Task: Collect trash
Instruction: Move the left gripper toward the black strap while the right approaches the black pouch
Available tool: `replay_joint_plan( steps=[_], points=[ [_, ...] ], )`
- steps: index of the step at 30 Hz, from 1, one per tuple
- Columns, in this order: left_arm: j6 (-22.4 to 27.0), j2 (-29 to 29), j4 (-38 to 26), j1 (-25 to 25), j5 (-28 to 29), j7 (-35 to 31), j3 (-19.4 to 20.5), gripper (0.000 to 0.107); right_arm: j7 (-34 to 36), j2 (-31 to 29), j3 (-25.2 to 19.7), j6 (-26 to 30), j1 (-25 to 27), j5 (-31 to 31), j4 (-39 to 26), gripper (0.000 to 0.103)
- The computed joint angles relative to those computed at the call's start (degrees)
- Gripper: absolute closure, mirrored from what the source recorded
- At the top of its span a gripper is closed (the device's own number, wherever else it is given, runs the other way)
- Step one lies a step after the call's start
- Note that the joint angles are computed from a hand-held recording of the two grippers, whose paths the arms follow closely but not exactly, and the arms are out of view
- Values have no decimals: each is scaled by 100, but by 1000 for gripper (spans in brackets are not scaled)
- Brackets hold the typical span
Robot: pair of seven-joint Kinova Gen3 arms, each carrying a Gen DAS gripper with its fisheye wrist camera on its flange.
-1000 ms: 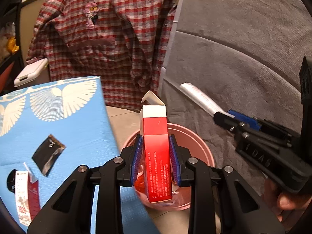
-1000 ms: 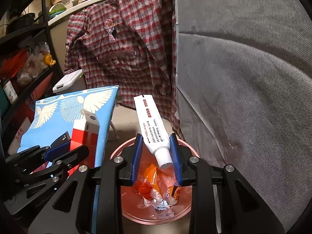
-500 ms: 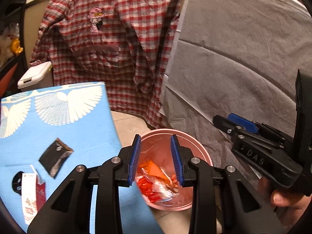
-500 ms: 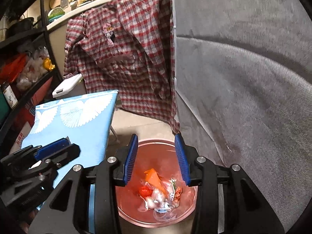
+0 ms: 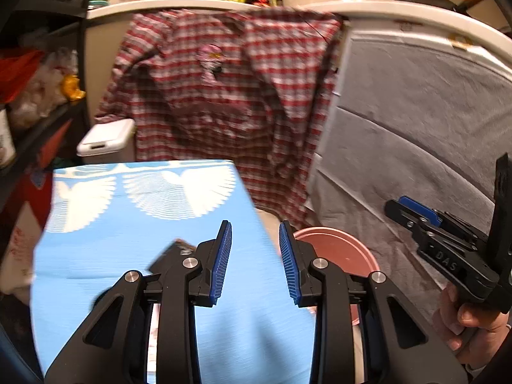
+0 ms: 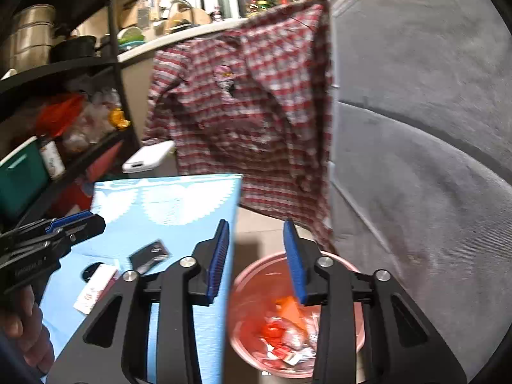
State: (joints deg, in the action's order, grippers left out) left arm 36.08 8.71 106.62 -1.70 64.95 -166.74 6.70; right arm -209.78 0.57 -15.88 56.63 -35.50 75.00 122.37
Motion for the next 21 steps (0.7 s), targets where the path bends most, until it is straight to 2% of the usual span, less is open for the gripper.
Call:
replay_joint_plan(
  steps=[3, 5, 8, 15, 21],
  points=[
    [220, -26, -41, -272, 101, -126, -170, 77, -41, 107, -25, -166, -52, 154, -119, 86],
    [357, -3, -109, -451, 96, -150, -289, 78, -36, 222, -10, -275, -92, 248, -231, 88],
    [477, 66, -169, -722, 82, -273, -422, 82, 22, 420, 45, -447, -152, 356, -406, 89],
    [568, 438, -385, -1252, -212, -374, -497, 83, 335, 933, 275, -1112, -218, 422, -812, 93],
    [1001, 866, -780, -1599, -699, -246, -393, 83, 1049, 1444, 549, -1929, -179, 59, -1261, 93]
  ],
)
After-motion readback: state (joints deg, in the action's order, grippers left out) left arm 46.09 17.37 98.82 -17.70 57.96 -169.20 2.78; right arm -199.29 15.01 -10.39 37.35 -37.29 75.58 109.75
